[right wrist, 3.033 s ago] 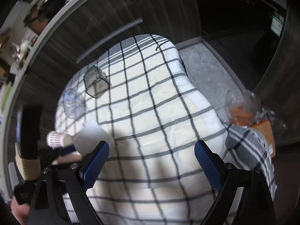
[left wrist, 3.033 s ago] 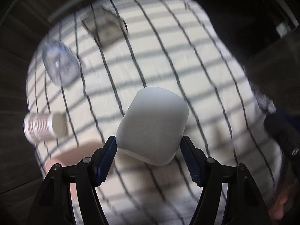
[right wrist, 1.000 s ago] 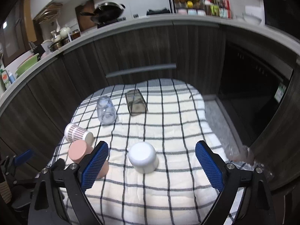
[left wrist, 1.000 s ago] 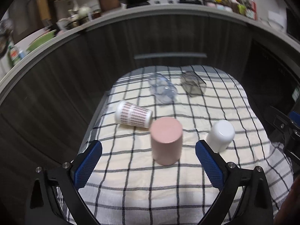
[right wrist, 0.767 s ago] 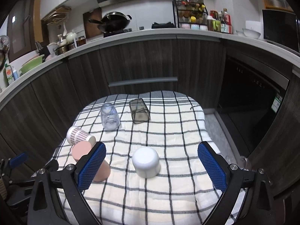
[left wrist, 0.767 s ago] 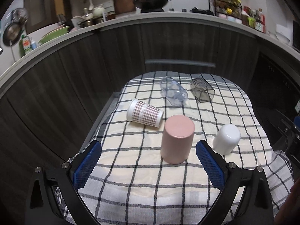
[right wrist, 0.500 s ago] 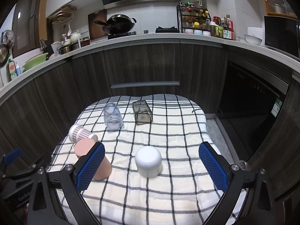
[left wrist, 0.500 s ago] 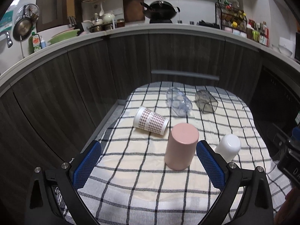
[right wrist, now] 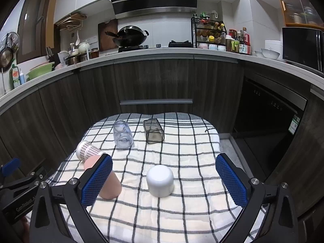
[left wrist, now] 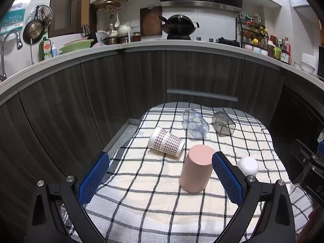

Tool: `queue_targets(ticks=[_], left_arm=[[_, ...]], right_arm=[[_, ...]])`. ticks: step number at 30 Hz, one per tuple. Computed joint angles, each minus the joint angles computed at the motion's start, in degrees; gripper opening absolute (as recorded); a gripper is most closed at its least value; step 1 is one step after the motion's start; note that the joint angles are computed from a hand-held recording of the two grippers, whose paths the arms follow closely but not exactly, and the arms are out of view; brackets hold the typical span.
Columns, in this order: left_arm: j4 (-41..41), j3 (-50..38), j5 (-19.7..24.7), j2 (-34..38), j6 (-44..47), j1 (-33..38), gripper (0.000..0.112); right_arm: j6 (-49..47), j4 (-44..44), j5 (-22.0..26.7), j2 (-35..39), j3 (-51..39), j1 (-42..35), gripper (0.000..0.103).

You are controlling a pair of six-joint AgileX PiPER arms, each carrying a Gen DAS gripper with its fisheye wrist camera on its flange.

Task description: Flip cup upside down

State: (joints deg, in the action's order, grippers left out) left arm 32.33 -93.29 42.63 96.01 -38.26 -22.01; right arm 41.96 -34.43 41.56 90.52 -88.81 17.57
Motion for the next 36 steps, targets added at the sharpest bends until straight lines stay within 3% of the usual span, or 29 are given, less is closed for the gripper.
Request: queue_targets(ticks=[36], left_arm=[[0.1,0.0,-0.4,-1.0,1.6,-0.8,0.103]], right_arm=[[0.5,0.0,0.1,-0.7,0.2,-0.1,0.102]])
